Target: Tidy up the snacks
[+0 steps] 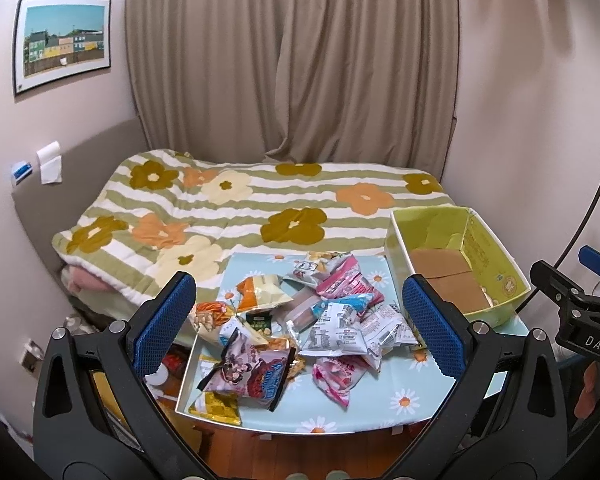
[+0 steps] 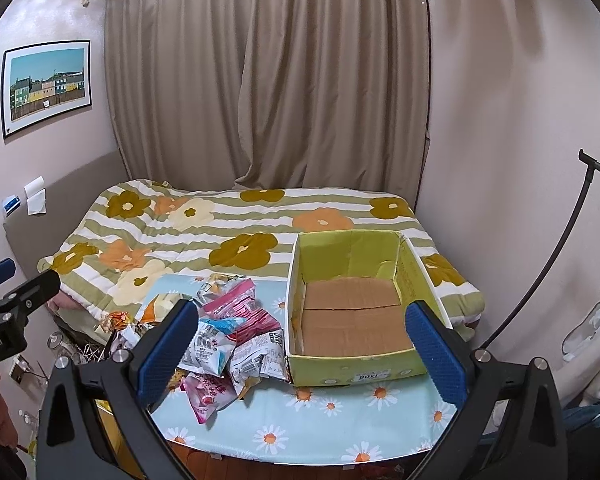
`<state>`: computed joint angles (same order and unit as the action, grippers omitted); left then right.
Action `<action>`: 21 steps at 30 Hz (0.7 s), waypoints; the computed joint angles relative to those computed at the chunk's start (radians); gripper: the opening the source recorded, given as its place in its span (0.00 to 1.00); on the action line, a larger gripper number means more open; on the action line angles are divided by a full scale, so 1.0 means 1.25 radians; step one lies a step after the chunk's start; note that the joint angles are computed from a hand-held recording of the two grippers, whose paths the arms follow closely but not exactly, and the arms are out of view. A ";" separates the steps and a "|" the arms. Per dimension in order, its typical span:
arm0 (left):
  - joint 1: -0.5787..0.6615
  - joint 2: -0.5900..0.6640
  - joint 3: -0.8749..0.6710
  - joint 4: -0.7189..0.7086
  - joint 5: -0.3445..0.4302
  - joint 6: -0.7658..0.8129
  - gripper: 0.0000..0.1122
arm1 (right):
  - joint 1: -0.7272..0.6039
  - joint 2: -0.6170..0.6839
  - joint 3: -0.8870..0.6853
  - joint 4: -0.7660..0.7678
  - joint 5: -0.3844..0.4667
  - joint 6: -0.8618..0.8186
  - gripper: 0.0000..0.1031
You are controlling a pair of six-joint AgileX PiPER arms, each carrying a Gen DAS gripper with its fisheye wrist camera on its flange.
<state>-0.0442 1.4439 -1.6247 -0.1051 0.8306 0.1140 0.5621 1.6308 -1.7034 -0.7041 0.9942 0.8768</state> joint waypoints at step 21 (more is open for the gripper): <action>-0.001 0.009 -0.006 -0.002 0.004 0.006 0.91 | 0.006 0.003 0.013 -0.009 -0.013 0.021 0.99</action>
<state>-0.0449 1.4553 -1.6318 -0.1074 0.8358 0.1215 0.5691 1.6341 -1.6867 -0.7159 0.9774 0.9026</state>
